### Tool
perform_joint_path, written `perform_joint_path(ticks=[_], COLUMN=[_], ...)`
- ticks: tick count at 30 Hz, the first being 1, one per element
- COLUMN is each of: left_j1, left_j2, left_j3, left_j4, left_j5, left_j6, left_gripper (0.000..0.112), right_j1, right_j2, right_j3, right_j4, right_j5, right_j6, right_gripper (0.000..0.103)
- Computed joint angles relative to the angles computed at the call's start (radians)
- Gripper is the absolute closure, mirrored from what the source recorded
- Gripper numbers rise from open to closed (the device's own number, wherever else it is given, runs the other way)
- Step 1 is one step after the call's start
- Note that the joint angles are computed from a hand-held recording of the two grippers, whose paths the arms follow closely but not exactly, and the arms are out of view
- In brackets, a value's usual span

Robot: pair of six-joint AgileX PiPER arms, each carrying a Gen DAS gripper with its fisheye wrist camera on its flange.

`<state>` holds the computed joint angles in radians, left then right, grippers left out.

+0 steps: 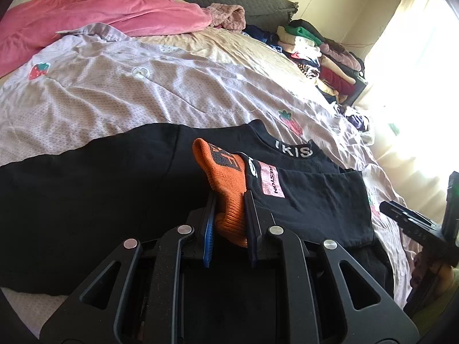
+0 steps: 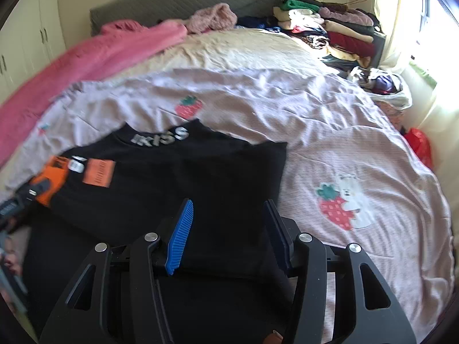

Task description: Fold small clothes

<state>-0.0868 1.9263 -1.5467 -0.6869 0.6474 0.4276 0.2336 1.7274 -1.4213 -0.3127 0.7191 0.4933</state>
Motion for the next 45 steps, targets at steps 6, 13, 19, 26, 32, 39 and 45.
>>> perform_joint_path(ticks=[6,13,19,26,32,39,45], left_j1=[-0.015,-0.018,-0.049,-0.065,-0.116,-0.078,-0.048], left_j2=[0.026,0.020,0.000,-0.001,0.028,0.031,0.011], left_j3=[-0.016,-0.005,0.011,0.010,-0.007,-0.027,-0.013], left_j4=[0.061,0.061,0.119,0.101,0.270,0.294,0.284], left_j5=[0.011,0.000,-0.038,-0.034,-0.046,0.012,0.013], left_j6=[-0.032,-0.026,-0.032,0.016,-0.099,-0.148,-0.153], left_gripper=[0.101,0.101,0.101,0.101,0.100,0.097,0.097], right_j1=[0.006,-0.035,-0.129,-0.149,-0.119,-0.016,0.048], right_j2=[0.056,0.135,0.130,0.081,0.119,0.042,0.014], right_j3=[-0.027,-0.071,-0.013,0.040,0.048,0.069,0.023], right_j4=[0.003,-0.076,0.152,0.151,-0.041,-0.316,-0.100], right_j5=[-0.014,0.059,-0.037,-0.096,-0.082,-0.029,-0.091], right_j6=[-0.014,0.115,-0.052,-0.133,-0.035,0.197,-0.009], right_gripper=[0.053,0.039,0.063,0.092,0.088,0.056,0.046])
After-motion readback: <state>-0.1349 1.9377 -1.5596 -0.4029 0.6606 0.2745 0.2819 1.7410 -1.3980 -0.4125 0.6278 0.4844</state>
